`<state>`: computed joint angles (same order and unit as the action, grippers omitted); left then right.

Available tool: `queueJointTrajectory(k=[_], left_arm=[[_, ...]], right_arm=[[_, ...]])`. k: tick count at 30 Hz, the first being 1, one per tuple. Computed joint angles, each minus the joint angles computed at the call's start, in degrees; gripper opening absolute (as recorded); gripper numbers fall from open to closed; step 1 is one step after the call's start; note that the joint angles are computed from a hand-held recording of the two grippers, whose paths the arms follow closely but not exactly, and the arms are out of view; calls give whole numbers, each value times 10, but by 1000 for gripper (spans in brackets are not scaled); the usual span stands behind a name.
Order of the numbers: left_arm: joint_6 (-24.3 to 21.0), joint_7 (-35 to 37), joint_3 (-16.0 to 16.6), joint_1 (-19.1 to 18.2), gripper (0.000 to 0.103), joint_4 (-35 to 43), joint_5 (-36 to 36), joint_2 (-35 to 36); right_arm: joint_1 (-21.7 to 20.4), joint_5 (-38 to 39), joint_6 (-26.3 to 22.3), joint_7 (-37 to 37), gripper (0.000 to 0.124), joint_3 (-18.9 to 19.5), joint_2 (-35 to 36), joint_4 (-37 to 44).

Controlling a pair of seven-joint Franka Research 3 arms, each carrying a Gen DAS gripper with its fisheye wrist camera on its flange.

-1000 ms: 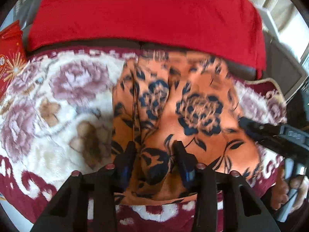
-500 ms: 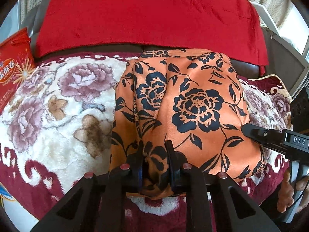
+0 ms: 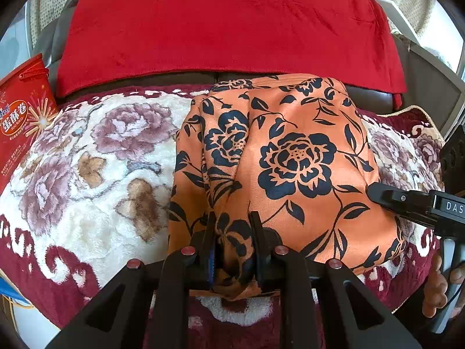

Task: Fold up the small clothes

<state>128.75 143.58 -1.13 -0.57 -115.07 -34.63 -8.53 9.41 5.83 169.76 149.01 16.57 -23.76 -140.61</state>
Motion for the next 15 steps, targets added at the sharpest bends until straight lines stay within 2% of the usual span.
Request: queueJointTrajectory(k=[4, 5, 6, 7, 8, 10, 12, 13, 15], left_arm=[[-14, -9, 0, 2, 26, 13, 6, 6], [-20, -15, 0, 4, 34, 21, 7, 12], [-27, -27, 0, 6, 49, 30, 8, 19], [-33, -32, 0, 8, 57, 37, 4, 23], [-39, -37, 1, 11, 70, 46, -6, 29], [-47, -41, 0, 17, 73, 59, -23, 40], [-75, -33, 0, 24, 72, 78, -49, 55], [-89, -31, -2, 28, 69, 86, -56, 63], [-116, -43, -9, 34, 15, 103, -43, 80]], right_arm=[[-2, -1, 2, 4, 30, 2, -4, -3], [-2, -2, 2, 4, 30, 3, -5, -3], [-4, -3, 2, 6, 30, 5, -5, -3], [-3, -2, 4, 5, 30, 3, -6, -5], [-3, -1, 5, 6, 30, 4, -6, -6], [-1, 1, 10, 5, 30, 2, -7, -8], [-5, 1, 15, 9, 30, 7, -7, -10], [-9, -1, 18, 13, 30, 12, -7, -11], [-13, -2, 28, 17, 30, 17, -8, -15]])
